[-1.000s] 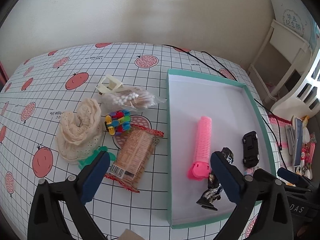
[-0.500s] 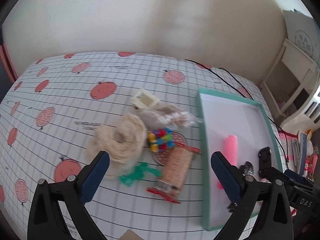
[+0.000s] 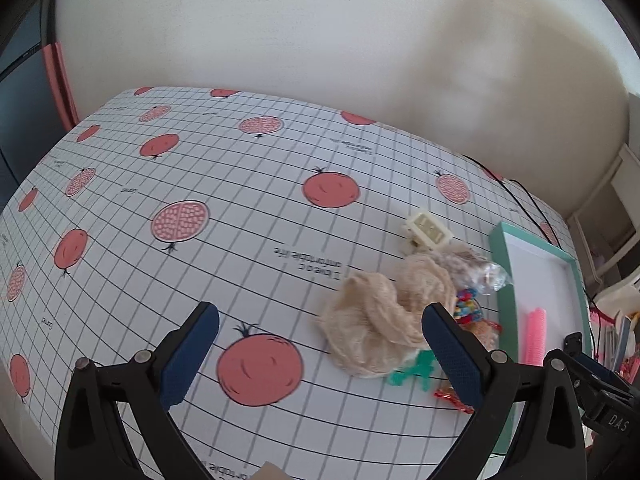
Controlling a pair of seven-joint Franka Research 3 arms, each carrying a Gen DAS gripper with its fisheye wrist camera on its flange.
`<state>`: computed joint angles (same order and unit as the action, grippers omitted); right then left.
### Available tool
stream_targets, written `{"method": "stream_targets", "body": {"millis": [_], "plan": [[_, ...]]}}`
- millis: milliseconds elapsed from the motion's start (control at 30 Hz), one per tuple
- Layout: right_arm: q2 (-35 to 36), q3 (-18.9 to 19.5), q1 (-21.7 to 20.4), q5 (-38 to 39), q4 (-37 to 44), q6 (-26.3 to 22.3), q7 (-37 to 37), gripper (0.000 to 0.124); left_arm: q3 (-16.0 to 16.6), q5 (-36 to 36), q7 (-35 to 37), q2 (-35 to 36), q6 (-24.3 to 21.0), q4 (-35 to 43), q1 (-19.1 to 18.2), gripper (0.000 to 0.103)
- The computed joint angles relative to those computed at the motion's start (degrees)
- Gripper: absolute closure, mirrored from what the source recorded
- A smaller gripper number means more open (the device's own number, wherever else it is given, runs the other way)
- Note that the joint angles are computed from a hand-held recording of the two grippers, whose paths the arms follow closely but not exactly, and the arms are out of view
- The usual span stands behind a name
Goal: Organize objects
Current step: 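Withdraw both tools from the tray toward the lace scrunchie and cookie packet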
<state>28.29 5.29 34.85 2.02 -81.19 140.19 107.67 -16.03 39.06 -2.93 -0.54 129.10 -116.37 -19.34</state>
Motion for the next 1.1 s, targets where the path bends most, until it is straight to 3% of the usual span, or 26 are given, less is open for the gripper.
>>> {"method": "stream_targets", "body": {"millis": [200,567,1000,1100], "plan": [[3.19,-0.14,1.91,-1.07,5.72,-4.53,0.80,0.022,0.32,-1.77,-0.13,0.09,2.76,-1.01,0.59,0.002],[9.56,-1.61,3.79,-4.65,18.39,-14.65,-0.22,0.036,1.57,-3.47,-0.59,3.57,6.85,1.46,1.23,0.002],[22.31,-2.21,4.27,-2.21,38.67,-27.60,-3.66,0.053,2.99,-13.44,8.54,9.91,4.12,7.61,1.48,0.002],[25.27,-2.24,4.05,-0.77,43.28,-29.88,-3.59,0.059,3.23,-15.31,9.62,10.48,5.99,7.44,1.94,0.002]]}}
